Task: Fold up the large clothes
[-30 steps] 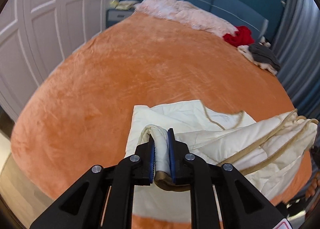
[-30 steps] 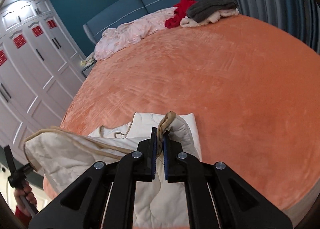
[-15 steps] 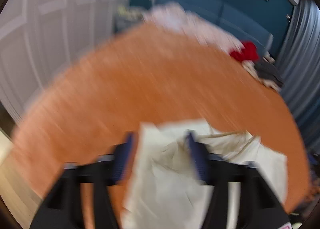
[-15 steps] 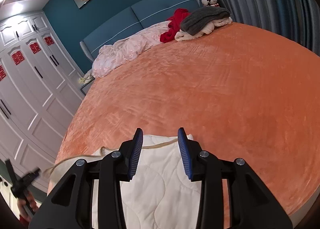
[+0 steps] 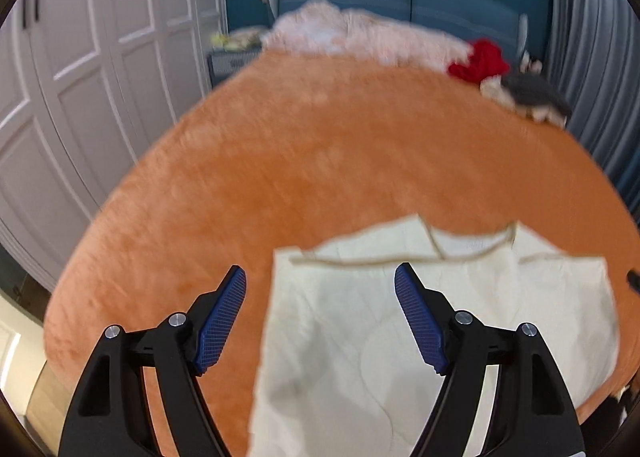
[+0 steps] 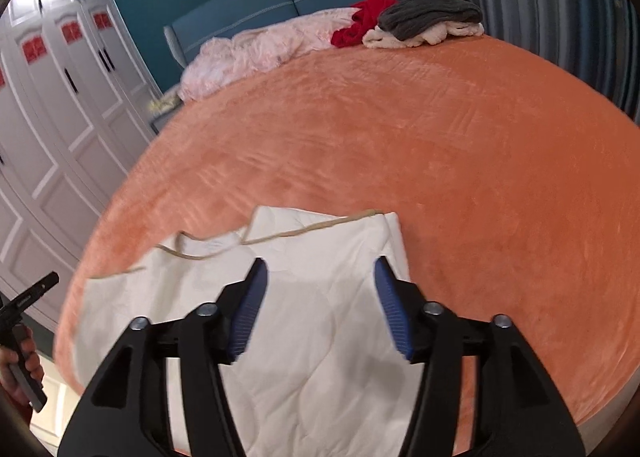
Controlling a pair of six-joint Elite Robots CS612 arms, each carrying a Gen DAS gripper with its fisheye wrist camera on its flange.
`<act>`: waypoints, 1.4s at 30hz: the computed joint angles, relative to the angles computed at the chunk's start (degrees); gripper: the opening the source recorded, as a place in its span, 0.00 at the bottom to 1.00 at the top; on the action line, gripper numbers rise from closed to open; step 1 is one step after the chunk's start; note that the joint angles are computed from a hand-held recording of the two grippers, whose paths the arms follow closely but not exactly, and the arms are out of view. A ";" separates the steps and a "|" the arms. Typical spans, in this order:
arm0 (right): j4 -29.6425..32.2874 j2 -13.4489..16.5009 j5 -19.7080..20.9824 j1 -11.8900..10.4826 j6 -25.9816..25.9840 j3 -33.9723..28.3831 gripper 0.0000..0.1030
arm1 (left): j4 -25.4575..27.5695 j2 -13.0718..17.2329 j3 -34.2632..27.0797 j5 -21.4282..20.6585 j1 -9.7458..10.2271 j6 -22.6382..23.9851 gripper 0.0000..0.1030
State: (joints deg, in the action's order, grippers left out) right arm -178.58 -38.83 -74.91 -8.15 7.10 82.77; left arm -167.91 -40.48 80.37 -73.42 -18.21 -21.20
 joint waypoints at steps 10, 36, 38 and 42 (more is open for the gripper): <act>10.83 5.47 -2.13 0.16 -1.12 -9.72 0.61 | 9.11 5.17 -6.55 -8.61 3.51 -14.33 0.71; 18.30 14.48 -8.78 2.01 -1.46 -22.83 0.09 | 13.67 14.23 -18.75 -0.12 2.50 -7.92 0.13; 17.14 14.94 -10.28 2.42 -2.39 -22.90 0.09 | 12.82 14.66 -18.73 1.43 2.26 -7.87 0.14; 15.69 15.60 -12.82 3.02 -3.67 -23.44 0.11 | 12.69 15.06 -19.11 2.30 2.17 -8.50 0.19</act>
